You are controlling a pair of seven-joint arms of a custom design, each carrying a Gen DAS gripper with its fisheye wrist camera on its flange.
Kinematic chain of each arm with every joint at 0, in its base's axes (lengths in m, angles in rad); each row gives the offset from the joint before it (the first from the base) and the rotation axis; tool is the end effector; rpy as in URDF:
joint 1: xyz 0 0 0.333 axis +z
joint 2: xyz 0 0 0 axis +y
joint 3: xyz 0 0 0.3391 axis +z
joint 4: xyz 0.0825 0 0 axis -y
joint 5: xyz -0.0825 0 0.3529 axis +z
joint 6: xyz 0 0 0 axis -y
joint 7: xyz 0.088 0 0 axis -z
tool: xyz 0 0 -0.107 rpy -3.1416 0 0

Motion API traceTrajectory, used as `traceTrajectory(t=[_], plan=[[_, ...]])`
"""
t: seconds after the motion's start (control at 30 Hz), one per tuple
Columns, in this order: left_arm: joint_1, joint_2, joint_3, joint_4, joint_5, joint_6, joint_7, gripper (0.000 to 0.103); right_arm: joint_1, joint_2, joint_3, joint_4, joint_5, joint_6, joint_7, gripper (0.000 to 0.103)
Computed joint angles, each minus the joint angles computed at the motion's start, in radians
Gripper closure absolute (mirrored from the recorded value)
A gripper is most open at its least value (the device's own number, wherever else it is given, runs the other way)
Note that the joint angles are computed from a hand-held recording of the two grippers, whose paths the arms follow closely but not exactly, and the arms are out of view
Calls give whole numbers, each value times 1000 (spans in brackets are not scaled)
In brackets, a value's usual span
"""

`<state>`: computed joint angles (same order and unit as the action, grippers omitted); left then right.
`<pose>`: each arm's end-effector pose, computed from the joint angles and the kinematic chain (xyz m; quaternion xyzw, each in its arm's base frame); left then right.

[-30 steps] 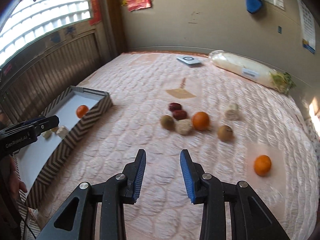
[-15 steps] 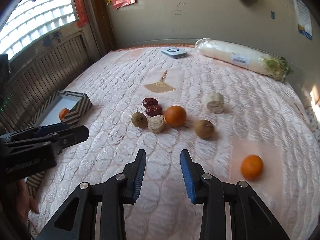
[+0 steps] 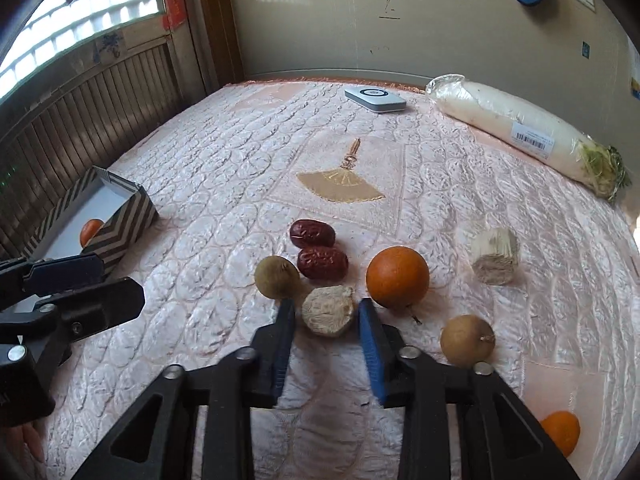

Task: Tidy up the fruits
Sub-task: 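Grasp a pale root piece with the right tool while the left tool grasps a small potato, then carry the potato with the left tool while the right tool carries the root piece over the tray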

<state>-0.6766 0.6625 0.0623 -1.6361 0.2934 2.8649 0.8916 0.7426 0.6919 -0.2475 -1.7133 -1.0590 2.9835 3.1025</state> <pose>0.5752 -0.4369 0.3317 -0.5986 0.7464 -0.2594 0.1312 0.5562 0.4025 0.2714 -0.6858 0.6335 -0.2220 0.2813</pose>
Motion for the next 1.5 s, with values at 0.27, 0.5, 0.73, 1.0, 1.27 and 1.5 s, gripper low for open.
traceTrajectory(t=[0.27,0.5,0.73,1.0,1.27,1.5], plan=[[1,83,-45,153,-20,-86,54,47,15,-97,0,-136,-7,-9,27,77],[-12,192,-61,319,-12,-165,114,47,-13,-160,29,-213,-123,-39,167,77],[-16,271,-45,422,-7,-182,128,48,-82,-147,100,-196,-155,-45,187,77],[11,231,-71,317,-35,-61,172,78,-85,-139,111,-182,-173,-59,200,77],[-39,65,7,25,-76,113,161,78,-64,-162,117,-188,-277,-71,316,77],[-188,-68,202,-206,-41,216,69,78,-69,-170,175,-175,-374,-104,418,77]])
